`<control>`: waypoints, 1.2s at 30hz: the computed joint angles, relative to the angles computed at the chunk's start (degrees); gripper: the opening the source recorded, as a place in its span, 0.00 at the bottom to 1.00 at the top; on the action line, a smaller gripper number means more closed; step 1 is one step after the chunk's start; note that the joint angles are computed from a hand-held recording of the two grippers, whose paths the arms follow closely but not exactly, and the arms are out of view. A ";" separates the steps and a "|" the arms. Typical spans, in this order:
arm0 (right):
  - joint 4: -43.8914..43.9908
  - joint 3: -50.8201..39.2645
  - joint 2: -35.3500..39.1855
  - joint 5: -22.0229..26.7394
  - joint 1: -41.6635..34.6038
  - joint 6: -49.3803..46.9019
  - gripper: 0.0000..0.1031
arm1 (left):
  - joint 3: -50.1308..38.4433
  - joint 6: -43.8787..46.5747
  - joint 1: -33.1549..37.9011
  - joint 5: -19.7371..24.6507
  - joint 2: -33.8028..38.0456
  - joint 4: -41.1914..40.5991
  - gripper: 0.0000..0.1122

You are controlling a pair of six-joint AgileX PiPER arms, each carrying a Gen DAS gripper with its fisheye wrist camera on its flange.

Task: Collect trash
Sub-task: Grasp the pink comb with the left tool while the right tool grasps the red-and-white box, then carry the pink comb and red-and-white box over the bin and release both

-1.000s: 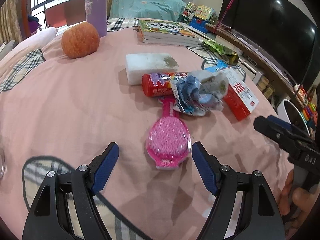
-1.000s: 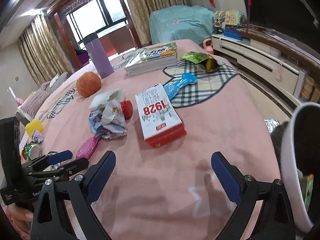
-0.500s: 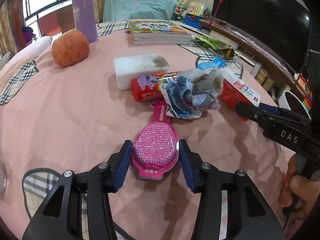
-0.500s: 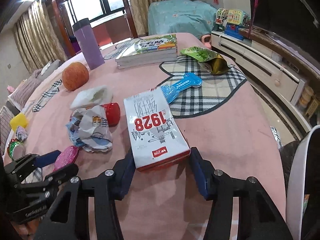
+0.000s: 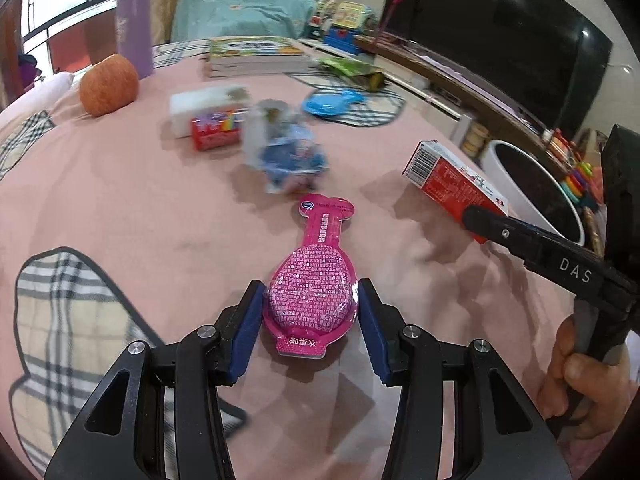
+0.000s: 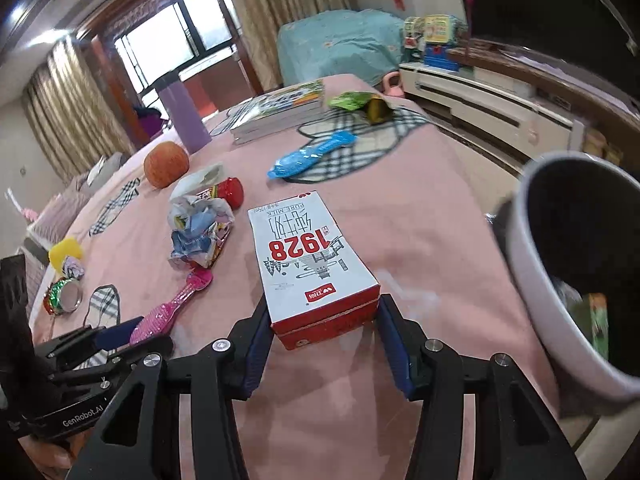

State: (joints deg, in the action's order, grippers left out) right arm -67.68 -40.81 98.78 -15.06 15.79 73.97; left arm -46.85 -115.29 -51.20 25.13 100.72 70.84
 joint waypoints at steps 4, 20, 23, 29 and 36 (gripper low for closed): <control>5.03 5.29 -4.36 -1.69 -2.82 -5.03 0.50 | -2.45 2.09 -2.47 1.30 0.48 -1.43 0.41; 1.87 18.13 -16.75 -7.92 -17.74 -5.56 0.50 | -12.07 10.43 -7.05 2.43 5.54 -6.38 0.41; 1.21 19.05 -17.86 -8.60 -19.90 -5.40 0.50 | -13.78 11.94 -7.68 2.97 6.25 -7.35 0.41; -1.82 20.09 -19.66 -10.40 -24.79 -3.56 0.50 | -17.51 16.28 -7.94 3.27 7.86 -10.11 0.41; -4.65 20.07 -20.24 -12.10 -30.16 -2.52 0.50 | -23.35 21.97 -8.52 4.22 10.18 -13.29 0.41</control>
State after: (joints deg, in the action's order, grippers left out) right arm -72.33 -20.75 78.54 -27.17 -14.38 71.45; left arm -70.20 -93.32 -59.71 29.35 110.90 57.55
